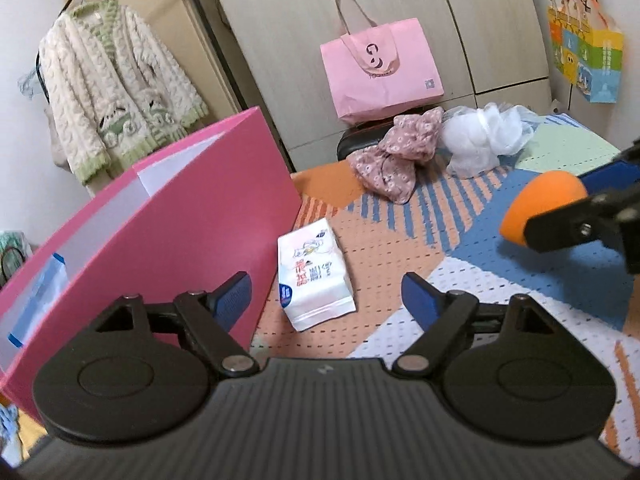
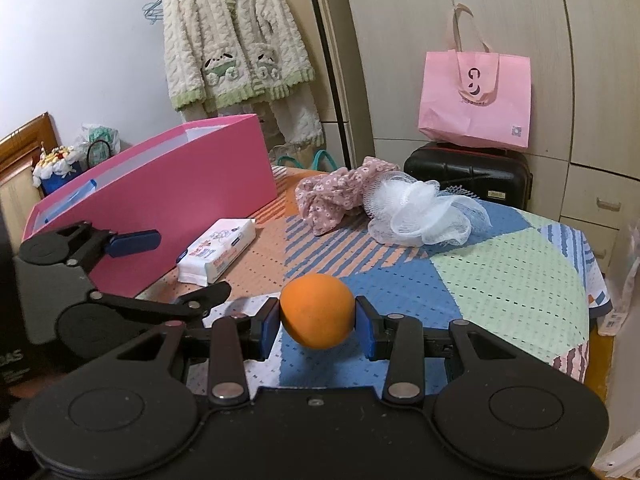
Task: Organize soft objects
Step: 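Lift the orange sponge with the right tool while the left tool grasps the white wipes pack, then carry the white wipes pack and orange sponge over the pink box with both tools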
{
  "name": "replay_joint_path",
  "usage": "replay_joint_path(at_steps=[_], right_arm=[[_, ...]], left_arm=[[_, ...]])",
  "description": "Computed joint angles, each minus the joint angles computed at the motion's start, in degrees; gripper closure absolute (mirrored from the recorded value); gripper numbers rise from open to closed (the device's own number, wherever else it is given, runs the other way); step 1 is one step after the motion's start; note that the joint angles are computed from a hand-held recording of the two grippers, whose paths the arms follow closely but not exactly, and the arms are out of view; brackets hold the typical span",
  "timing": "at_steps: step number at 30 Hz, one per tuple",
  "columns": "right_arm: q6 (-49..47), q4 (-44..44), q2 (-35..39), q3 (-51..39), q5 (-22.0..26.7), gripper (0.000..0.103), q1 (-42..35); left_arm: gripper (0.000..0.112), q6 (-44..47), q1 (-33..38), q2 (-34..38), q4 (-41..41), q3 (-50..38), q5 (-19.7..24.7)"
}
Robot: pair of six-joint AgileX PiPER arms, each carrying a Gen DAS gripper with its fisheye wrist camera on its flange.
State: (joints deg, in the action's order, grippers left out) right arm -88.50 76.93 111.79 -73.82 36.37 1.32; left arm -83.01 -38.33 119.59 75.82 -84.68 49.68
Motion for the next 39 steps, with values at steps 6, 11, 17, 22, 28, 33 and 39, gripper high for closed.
replay_joint_path(at_steps=[6, 11, 17, 22, 28, 33, 39], right_arm=[[-0.3, -0.1, -1.1, 0.9, -0.7, 0.058, 0.9], [1.2, -1.2, -0.9, 0.6, -1.6, 0.057, 1.2], [2.5, -1.3, -0.4, 0.1, -1.5, 0.057, 0.9], [3.1, -1.3, -0.4, 0.4, -2.2, 0.057, 1.2], [3.9, -1.6, -0.2, 0.2, -2.2, 0.057, 1.2], [3.9, -1.3, -0.4, 0.6, -2.1, 0.057, 1.1], [4.7, -2.2, -2.1, 2.4, -3.2, 0.058, 1.7]], left_arm=[[0.031, 3.0, 4.1, 1.3, -8.4, -4.6, -6.6], [0.031, 8.6, 6.5, 3.9, -14.8, -10.0, -8.9], [0.072, 9.8, 8.8, 1.7, -18.5, -7.5, -14.4], [0.073, 8.3, 7.8, 1.0, -12.7, -4.8, -15.3], [0.073, 9.3, 7.8, 0.4, -12.7, -4.4, -16.0], [0.073, 9.6, 8.1, -1.7, -14.2, -1.7, -18.6], [0.073, 6.1, 7.9, -6.7, -11.4, 5.0, -22.5]])
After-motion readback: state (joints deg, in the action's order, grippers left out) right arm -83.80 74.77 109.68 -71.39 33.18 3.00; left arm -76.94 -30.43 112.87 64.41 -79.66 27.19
